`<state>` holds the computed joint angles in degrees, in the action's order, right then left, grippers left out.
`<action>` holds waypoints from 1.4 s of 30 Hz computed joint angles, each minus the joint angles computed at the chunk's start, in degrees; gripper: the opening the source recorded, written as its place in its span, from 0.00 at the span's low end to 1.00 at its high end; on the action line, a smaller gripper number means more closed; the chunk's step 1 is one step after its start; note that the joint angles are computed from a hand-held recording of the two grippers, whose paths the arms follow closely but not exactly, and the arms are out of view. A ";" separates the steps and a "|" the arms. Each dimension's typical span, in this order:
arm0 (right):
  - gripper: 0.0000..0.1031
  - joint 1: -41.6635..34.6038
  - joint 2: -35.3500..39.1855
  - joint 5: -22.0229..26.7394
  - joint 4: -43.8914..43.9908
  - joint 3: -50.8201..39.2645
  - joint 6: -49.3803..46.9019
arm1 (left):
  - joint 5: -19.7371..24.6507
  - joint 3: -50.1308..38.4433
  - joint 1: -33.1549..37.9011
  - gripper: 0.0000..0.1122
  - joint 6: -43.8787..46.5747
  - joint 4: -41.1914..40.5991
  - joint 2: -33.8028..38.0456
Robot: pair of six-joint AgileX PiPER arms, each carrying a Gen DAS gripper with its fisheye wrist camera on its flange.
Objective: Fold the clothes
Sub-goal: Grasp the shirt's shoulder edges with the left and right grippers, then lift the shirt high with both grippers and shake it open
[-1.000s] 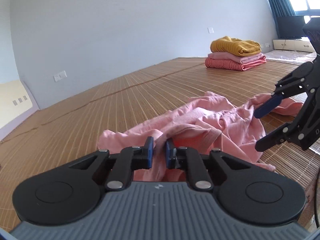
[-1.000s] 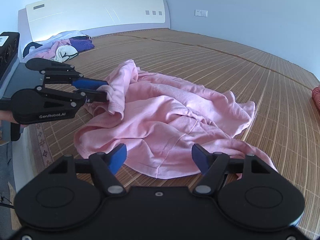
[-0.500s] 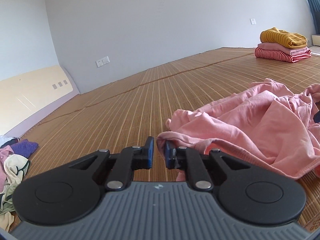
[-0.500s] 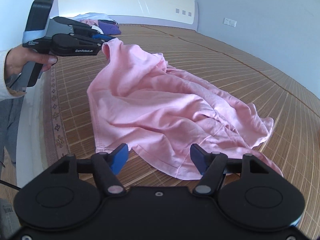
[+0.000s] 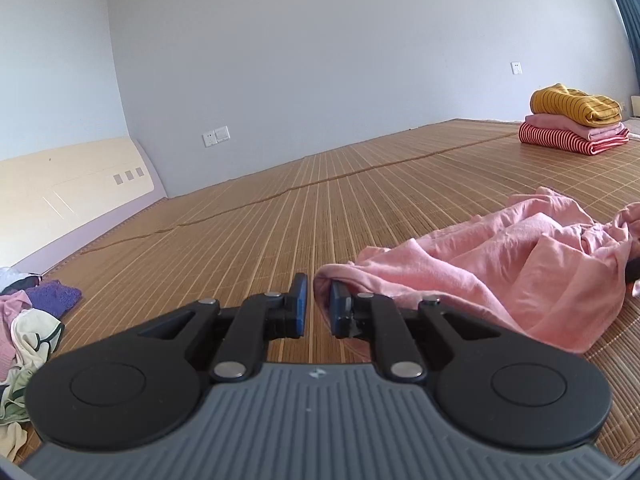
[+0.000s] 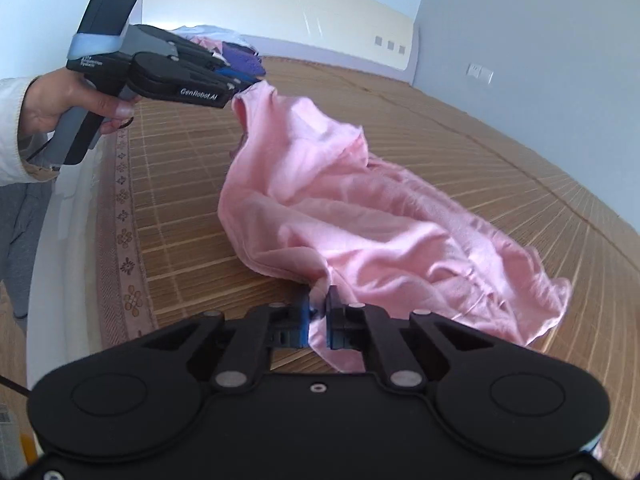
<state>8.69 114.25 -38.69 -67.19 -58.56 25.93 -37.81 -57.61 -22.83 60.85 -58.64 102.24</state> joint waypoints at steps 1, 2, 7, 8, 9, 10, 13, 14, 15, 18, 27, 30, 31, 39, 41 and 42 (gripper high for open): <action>0.08 -0.42 -1.33 -1.64 5.29 1.82 -4.44 | -0.92 0.25 -0.52 0.13 0.02 0.23 -0.47; 0.08 -0.81 -2.61 -3.54 10.22 3.56 -8.47 | -2.35 0.64 -1.22 0.13 -0.47 0.93 -1.01; 0.08 -2.62 -8.96 -14.10 27.97 11.35 -22.22 | -8.74 1.70 -5.51 0.13 1.44 2.00 -4.02; 0.08 -2.97 -10.04 -16.18 30.52 12.60 -23.83 | -9.71 1.92 -6.41 0.13 2.24 2.02 -4.82; 0.08 -3.50 -10.87 -17.43 31.39 13.38 -23.94 | -11.14 2.08 -7.29 0.13 3.08 1.71 -5.34; 0.08 -4.03 -11.69 -18.65 32.27 14.13 -24.01 | -11.53 2.04 -7.84 0.13 3.95 1.52 -5.70; 0.08 -5.31 -14.06 -20.14 33.70 15.46 -23.07 | -10.99 1.86 -8.98 0.13 5.50 1.17 -6.79; 0.08 -5.67 -14.36 -21.52 34.16 16.04 -23.46 | -9.68 1.80 -9.03 0.13 5.27 1.20 -7.16; 0.08 -5.80 -14.61 -22.39 34.64 16.60 -24.62 | -8.70 1.92 -9.07 0.13 5.11 1.42 -7.30; 0.08 -5.72 -15.11 -24.45 36.37 17.96 -27.54 | -6.14 2.21 -9.66 0.08 6.34 1.09 -7.42; 0.08 -5.31 -10.73 -21.72 38.26 15.47 -29.86 | 3.86 3.98 -8.49 0.03 -0.47 5.12 -5.79; 0.08 -5.21 -9.66 -22.27 39.45 15.33 -31.11 | -2.01 5.54 -10.49 0.03 0.97 5.32 -7.19; 0.08 -5.22 -9.55 -22.69 39.89 15.42 -31.28 | -3.61 6.03 -11.02 0.03 1.21 5.36 -8.03; 0.08 -4.31 -15.49 -29.39 43.27 18.56 -33.37 | -12.18 3.10 -15.96 0.03 15.14 1.75 -16.55; 0.08 -4.05 -17.70 -30.45 44.09 18.75 -33.21 | -12.75 1.07 -16.97 0.03 19.29 1.07 -18.16; 0.08 -4.07 -19.07 -30.26 44.31 18.74 -32.71 | -13.68 -0.02 -17.70 0.03 21.56 0.88 -18.76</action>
